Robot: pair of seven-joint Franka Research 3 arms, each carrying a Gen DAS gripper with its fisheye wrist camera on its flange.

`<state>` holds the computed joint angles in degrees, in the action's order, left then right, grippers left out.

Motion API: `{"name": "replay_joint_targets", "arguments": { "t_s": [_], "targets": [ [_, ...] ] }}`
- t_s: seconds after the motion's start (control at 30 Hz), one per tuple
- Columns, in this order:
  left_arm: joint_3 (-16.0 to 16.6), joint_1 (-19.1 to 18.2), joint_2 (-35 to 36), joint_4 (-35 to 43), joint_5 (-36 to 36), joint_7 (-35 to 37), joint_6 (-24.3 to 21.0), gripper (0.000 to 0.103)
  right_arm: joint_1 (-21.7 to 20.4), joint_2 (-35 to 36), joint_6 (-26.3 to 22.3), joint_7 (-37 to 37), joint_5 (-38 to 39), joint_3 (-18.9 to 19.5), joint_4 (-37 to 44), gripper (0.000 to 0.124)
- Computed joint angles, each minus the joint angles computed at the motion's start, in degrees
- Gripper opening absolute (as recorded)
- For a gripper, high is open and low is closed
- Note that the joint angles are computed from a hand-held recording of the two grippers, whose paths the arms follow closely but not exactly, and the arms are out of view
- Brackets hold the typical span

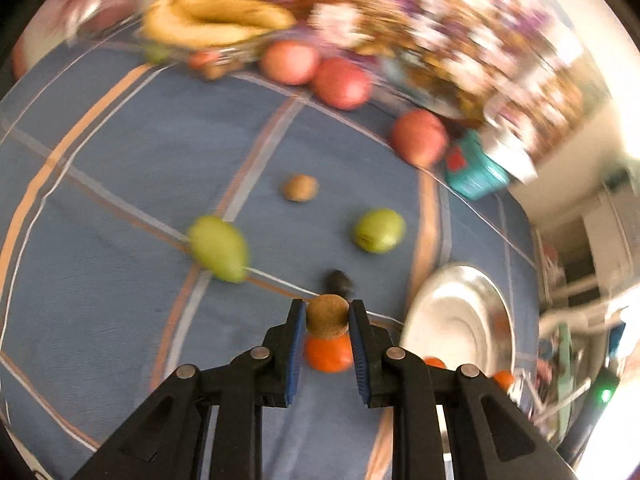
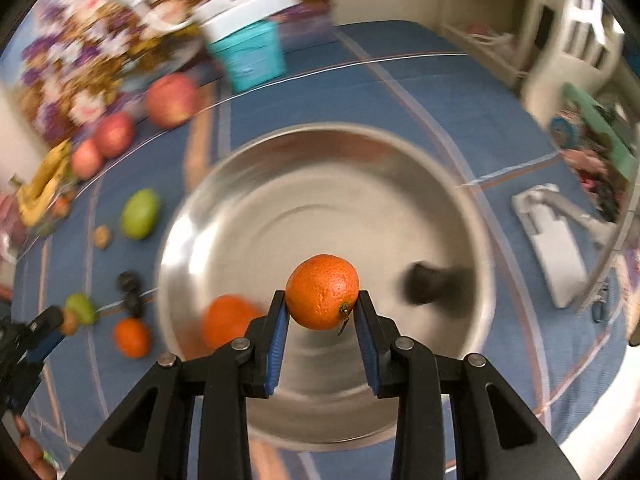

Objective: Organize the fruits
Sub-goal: 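Carry the orange and kiwi over the steel plate and release both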

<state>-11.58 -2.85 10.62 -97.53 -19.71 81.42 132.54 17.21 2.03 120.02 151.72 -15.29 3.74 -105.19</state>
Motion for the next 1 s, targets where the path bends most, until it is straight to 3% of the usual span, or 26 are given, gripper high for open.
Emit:
{"name": "replay_joint_targets", "arguments": {
  "t_s": [0.3, 0.5, 1.0],
  "targets": [
    [-2.9, -3.7, -0.5, -0.8, -1.7, 11.0, 1.7, 0.023, -2.0, -3.4, 2.4, 2.1, -0.4, 0.1, -3.8, 0.034],
    [-2.8, -5.6, 2.0, 0.2, 2.1, 10.5, 4.7, 0.023, -2.4, -2.7, 4.0, 0.4, 1.5, 0.2, -4.0, 0.034],
    [-4.6, -6.3, 6.7, 4.4, 6.2, 9.5, 4.3, 0.024, -1.1, 0.8, 2.9, -2.3, 2.5, -0.6, -0.5, 0.036]
  ]
}}
